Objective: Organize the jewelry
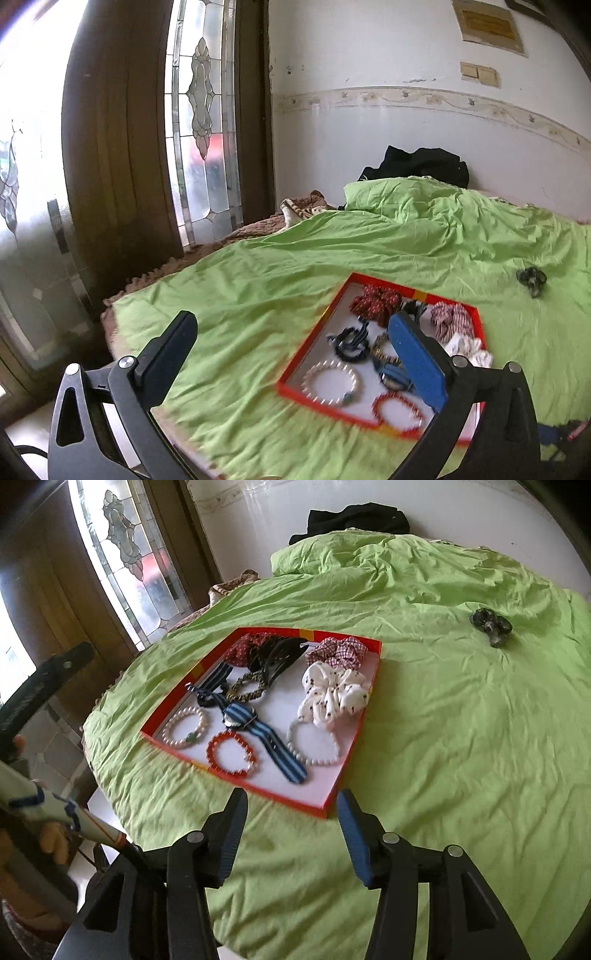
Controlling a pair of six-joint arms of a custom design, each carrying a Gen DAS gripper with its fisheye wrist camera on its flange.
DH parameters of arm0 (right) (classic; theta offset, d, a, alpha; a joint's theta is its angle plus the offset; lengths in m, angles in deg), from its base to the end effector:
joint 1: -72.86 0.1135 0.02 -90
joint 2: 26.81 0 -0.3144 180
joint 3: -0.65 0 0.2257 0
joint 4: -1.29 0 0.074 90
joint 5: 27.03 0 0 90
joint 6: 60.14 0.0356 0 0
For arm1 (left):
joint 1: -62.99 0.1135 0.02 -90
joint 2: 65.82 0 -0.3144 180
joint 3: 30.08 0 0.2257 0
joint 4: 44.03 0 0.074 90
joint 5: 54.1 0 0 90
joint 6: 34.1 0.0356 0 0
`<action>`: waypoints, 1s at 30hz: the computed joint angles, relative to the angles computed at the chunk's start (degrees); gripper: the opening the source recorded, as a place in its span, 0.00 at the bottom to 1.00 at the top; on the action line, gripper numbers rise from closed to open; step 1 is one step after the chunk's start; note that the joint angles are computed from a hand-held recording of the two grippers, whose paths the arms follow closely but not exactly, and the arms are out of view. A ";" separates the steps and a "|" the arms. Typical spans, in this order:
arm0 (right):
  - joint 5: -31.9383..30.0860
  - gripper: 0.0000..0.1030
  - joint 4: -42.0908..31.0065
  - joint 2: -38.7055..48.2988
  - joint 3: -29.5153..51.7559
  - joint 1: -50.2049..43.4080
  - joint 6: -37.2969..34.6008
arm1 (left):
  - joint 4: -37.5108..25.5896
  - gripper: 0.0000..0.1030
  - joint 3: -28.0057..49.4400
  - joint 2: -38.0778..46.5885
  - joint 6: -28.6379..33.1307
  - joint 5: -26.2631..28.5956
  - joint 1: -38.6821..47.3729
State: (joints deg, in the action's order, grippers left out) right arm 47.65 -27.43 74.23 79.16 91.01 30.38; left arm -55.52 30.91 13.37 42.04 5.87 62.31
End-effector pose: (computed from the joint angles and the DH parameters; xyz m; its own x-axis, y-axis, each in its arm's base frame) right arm 0.3358 0.1200 0.2511 -0.7452 -0.2351 -0.6240 -0.4508 0.8671 0.2117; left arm 0.2667 0.0147 0.2999 -0.3792 -0.2029 -0.9028 -0.5307 0.8469 0.0326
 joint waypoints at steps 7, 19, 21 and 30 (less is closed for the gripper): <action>0.33 0.60 2.47 -7.03 -7.71 0.83 -0.76 | -11.23 1.00 -1.72 -9.31 -2.73 -1.59 -3.31; 1.85 0.66 3.40 -16.58 -15.87 0.95 -1.02 | -24.78 1.00 -3.13 -13.88 -11.44 -5.98 -13.51; 2.58 0.68 3.48 -17.71 -16.78 0.90 -0.46 | -25.97 1.00 -3.27 -14.17 -12.04 -5.98 -14.41; 6.52 0.72 5.22 -21.23 -19.28 0.87 1.42 | -30.29 1.00 -2.06 -12.30 -13.82 -6.84 -18.57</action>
State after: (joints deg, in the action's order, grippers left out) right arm 54.17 -22.21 53.00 59.89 91.88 31.80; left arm -85.80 28.85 1.07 28.22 -0.97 43.74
